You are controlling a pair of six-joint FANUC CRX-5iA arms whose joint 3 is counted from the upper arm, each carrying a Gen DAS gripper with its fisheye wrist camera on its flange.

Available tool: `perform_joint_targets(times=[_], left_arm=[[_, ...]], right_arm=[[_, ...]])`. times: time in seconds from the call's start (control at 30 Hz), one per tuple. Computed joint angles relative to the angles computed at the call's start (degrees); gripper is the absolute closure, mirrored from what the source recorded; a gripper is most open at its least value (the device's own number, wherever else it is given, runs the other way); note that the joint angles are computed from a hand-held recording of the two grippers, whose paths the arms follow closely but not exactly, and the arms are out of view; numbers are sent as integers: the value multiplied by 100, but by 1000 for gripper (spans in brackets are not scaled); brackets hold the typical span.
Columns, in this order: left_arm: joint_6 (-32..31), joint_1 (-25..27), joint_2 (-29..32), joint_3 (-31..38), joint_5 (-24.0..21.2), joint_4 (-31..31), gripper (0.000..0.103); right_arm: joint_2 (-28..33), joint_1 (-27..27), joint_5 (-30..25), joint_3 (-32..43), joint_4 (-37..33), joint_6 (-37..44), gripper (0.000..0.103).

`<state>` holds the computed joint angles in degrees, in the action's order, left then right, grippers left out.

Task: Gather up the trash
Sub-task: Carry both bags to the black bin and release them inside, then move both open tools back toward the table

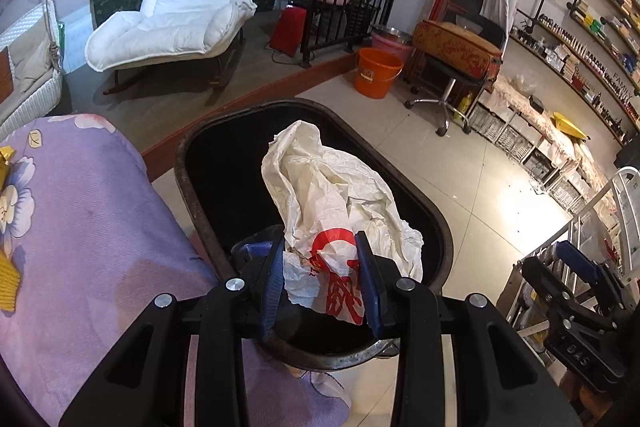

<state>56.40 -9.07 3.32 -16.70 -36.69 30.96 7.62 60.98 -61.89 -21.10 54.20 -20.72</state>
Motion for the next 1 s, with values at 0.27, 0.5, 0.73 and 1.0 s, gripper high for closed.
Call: perform_joint_targets(times=[0.27, 0.5, 0.73, 1.0], left_arm=[[416, -76, 288, 367, -191, -398, 34], [278, -4, -102, 0, 94, -244, 24], [-63, 229, -976, -746, 518, -135, 20], [-91, 832, -1846, -1382, 534, -76, 15]], right_arm=[[12, -9, 182, -8, -85, -32, 27], [-7, -28, 525, -64, -152, -24, 24], [-25, -132, 1340, -121, 75, 83, 24], [287, -106, 2248, 283, 91, 860, 24]])
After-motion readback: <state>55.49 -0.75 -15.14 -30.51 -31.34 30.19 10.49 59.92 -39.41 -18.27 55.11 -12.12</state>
